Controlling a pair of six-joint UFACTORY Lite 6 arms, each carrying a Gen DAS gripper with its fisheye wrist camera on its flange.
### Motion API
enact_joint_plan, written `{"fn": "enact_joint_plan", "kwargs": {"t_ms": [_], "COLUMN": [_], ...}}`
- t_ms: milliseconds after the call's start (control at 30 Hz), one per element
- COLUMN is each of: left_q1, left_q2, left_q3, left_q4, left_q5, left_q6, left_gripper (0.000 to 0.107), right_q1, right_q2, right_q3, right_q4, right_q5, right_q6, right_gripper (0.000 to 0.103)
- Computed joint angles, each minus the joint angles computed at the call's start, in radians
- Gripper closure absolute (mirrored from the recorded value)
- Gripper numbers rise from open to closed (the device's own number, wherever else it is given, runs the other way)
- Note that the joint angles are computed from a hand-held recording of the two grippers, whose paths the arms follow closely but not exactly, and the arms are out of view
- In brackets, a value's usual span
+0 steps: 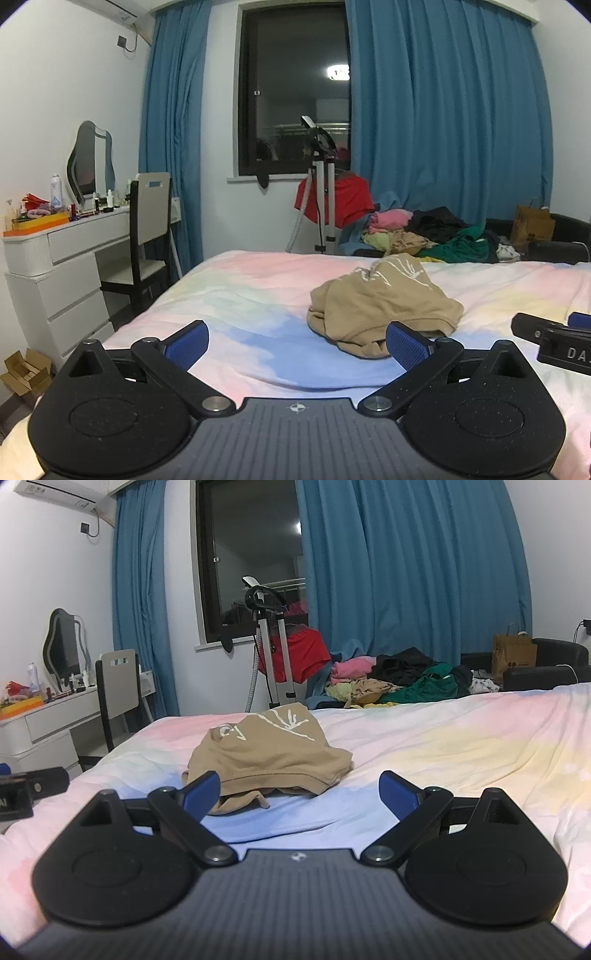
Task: Fold clothes
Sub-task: 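Move both grippers toward the crumpled tan T-shirt on the bed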
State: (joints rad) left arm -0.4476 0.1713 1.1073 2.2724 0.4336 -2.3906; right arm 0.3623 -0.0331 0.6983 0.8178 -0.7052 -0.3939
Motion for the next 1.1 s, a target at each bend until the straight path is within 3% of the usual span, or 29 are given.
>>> {"fn": "enact_joint_plan", "kwargs": {"t_ms": [167,200,300,1100], "left_q1": [0.040,0.053,-0.030,-0.005], "left_q2": [0.005,0.010,0.033,-0.022], "left_q3": [0.002,0.010,0.012,-0.023], "left_q4": [0.101,0.102,-0.025,0.064], "left_q5": [-0.042,-0.053,0.048,0.026], "left_q6": [-0.131,-0.126,0.015,-0.051], "left_gripper": [0.004,0.004,0.004,0.004], "right_q1": [-0.012,-0.010,0.004,0.004], "right_q2": [0.052,0.064,0.048,0.025], "right_q3": [0.033,0.043,0.017,-0.011], "right_q4": [-0.036,-0.035,-0.035,0.044], "right_q5": [-0.001,-0.005,-0.032,-0.004], "right_q6": [0.066,0.060,0.056,0.032], "right_gripper": [0.009,0.009,0.009,0.009]}}
